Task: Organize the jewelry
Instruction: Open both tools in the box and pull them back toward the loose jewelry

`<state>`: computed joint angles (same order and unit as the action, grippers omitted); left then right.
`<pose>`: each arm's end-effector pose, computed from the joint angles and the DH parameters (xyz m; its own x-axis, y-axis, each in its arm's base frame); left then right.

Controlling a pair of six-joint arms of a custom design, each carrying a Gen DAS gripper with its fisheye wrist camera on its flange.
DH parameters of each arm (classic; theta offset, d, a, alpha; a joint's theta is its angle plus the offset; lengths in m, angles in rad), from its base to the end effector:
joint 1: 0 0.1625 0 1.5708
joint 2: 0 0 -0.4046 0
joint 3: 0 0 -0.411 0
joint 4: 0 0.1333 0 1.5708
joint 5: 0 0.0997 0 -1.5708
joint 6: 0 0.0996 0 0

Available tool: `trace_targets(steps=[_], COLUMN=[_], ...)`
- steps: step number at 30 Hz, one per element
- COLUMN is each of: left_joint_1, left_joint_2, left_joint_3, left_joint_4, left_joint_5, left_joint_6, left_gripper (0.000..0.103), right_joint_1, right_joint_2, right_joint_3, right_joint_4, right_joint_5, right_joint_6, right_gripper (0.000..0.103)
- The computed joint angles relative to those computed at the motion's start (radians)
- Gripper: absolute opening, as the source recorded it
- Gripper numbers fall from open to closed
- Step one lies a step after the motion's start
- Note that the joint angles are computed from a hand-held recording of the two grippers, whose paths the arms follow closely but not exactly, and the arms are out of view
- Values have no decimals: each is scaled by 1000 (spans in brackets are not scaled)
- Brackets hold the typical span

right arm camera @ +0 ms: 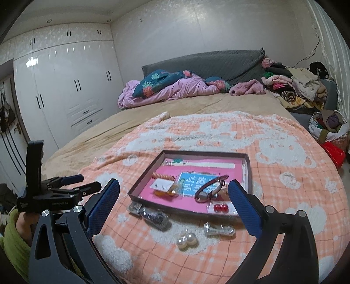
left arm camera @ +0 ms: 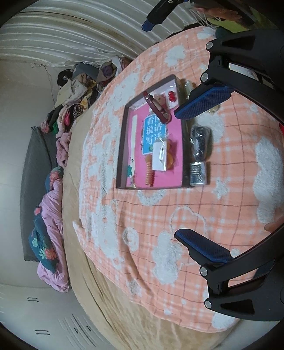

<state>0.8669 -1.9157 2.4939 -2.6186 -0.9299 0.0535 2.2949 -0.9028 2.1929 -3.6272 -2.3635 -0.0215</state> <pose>-0.0681 -0.3782 0.2926 -0.7542 0.3484 -0.5566 0.6183 0.6621 -0.4234 0.3679 -0.3218 0.1040 -0.8426 -0.1066 0.5280 -0.4955 0.5375 -0.6823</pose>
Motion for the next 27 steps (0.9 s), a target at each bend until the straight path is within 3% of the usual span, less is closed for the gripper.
trace_targets(steps=[10,27], left_joint_1=[8,34], left_joint_2=[-6,58], left_joint_3=[28,56], left_joint_4=[37,73], left_joint_5=[5,-53], left_joint_6=[-2,-15], left_gripper=[93,93], right_joint_1=[-23,-99], right_joint_2=[11,50], right_joint_3=[34,95], right_joint_4=[34,73], right_joint_5=[13,10], right_joint_6=[29,45], right_gripper=[99,99])
